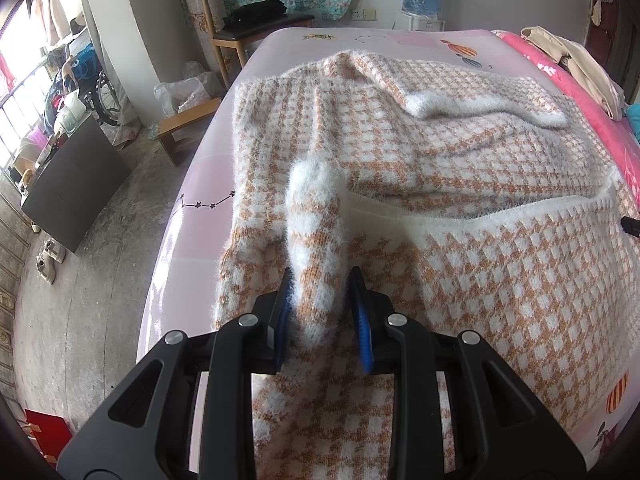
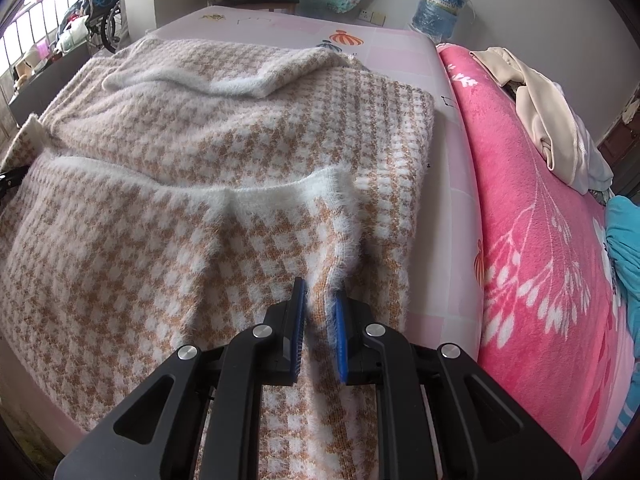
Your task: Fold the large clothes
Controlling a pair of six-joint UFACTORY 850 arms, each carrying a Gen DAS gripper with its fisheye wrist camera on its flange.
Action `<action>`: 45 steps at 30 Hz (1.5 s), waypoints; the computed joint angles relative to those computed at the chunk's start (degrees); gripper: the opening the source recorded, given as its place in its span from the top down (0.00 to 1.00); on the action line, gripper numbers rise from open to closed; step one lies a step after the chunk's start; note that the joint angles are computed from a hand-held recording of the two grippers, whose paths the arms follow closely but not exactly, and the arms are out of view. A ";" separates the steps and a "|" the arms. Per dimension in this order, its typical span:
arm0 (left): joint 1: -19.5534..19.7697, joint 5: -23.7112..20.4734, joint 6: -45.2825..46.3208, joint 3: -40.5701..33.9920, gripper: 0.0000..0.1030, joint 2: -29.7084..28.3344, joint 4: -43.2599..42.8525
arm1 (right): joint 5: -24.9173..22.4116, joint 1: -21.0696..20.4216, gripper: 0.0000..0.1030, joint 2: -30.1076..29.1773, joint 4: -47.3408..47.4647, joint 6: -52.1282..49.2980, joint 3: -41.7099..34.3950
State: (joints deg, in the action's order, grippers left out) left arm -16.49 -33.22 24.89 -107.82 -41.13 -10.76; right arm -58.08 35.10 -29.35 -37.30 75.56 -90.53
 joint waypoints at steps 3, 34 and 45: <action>0.18 1.64 1.15 1.15 0.89 0.91 -1.49 | -2.00 0.77 0.90 -0.32 -1.33 0.36 -0.78; 2.66 16.08 38.04 15.66 0.93 17.80 -40.29 | -14.60 10.65 0.93 7.04 -20.51 16.72 0.89; 0.60 12.55 26.82 -10.14 0.93 2.99 -30.09 | -11.92 3.80 0.93 6.33 -27.43 11.10 -4.27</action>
